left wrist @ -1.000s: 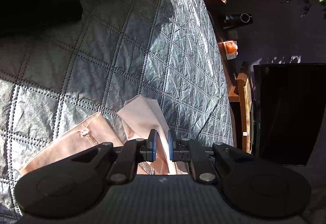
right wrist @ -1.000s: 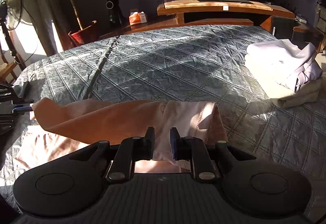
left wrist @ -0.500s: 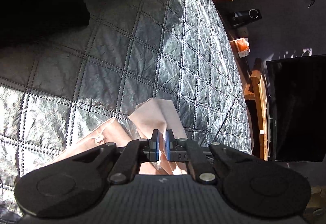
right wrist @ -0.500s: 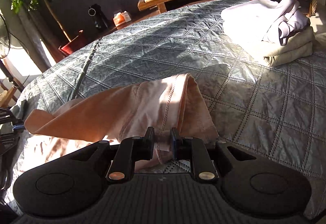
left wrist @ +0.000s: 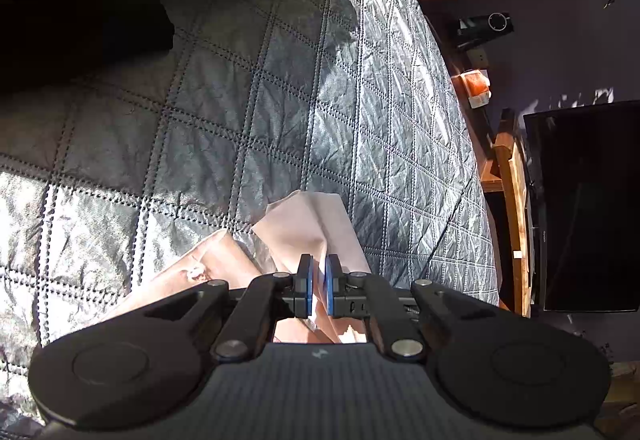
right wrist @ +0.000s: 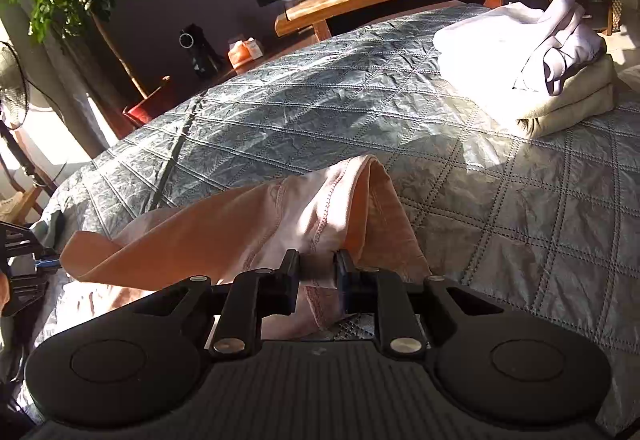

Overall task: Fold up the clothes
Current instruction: 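Lay the folded pink garment down with both grippers closed on it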

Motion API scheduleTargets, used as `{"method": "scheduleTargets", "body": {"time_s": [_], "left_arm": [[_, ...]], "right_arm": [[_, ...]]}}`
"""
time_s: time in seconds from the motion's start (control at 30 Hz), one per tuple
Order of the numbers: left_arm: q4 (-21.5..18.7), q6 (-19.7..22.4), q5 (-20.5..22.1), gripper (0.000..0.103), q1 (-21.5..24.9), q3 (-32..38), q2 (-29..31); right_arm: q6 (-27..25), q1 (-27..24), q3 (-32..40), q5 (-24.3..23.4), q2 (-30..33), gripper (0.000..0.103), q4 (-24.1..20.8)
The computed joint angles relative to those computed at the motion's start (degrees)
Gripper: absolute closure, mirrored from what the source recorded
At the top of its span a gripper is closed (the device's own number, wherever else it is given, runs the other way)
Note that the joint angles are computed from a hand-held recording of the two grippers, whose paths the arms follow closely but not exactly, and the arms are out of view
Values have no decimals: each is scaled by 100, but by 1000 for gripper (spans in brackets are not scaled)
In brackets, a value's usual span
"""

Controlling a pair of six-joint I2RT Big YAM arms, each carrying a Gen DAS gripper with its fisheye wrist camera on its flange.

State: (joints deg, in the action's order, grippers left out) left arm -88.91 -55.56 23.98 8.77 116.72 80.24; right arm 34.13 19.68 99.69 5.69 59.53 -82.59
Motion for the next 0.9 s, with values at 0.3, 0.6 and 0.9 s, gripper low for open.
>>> {"method": "scheduleTargets", "body": {"time_s": [0.3, 0.6, 0.9], "left_arm": [[-299, 336, -449, 102, -89, 372, 27], [-549, 596, -397, 102, -132, 597, -74], [-646, 1024, -522, 102, -167, 795, -208]], "right_arm": [[-720, -580, 652, -381, 195, 80, -403], [-453, -1026, 392, -814, 75, 80, -619], [-64, -1205, 292, -1046, 50, 80, -548]]}}
